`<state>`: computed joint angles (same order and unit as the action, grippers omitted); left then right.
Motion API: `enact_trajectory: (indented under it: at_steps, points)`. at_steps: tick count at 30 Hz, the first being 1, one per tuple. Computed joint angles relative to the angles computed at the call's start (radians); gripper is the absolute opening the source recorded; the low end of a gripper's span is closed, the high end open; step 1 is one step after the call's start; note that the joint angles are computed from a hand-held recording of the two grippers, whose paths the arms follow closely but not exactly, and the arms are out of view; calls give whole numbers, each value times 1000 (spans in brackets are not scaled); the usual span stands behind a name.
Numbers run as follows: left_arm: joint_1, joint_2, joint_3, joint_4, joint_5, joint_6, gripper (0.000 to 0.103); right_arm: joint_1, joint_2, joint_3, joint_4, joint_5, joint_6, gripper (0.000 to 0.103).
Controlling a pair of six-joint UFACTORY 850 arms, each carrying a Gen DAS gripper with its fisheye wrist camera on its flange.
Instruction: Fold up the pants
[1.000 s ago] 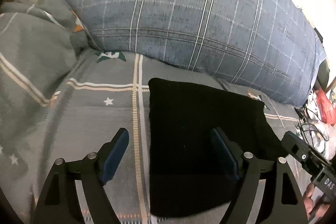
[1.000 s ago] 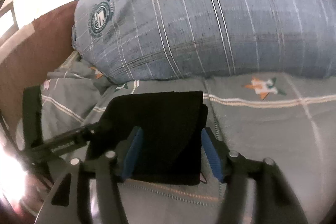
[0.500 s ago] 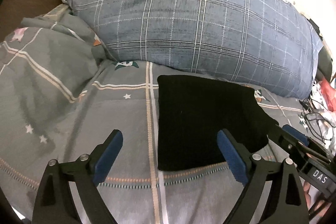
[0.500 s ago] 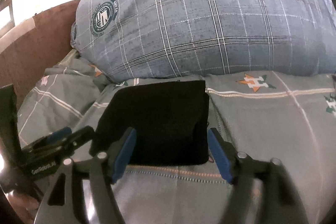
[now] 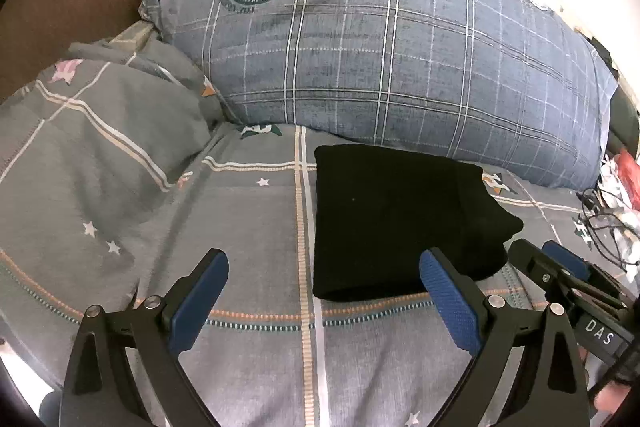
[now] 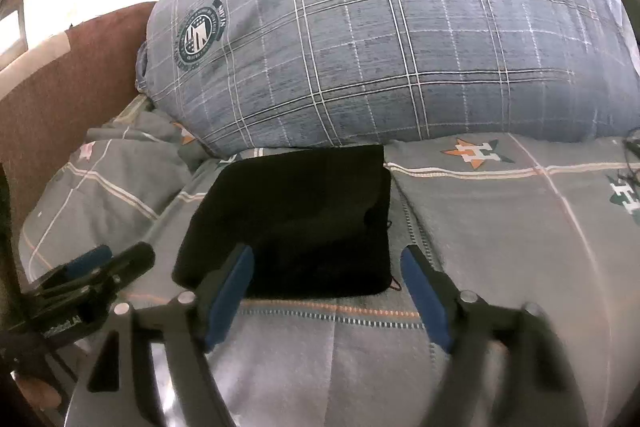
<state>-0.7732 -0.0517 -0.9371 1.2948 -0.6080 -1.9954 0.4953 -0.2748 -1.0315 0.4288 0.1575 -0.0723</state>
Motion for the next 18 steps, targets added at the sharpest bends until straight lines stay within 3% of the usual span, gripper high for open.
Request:
enact_trajectory:
  at_steps: [18]
  points:
    - [-27,0,10,37,-51,-4,97,0,2,7,18,-2,-20,78]
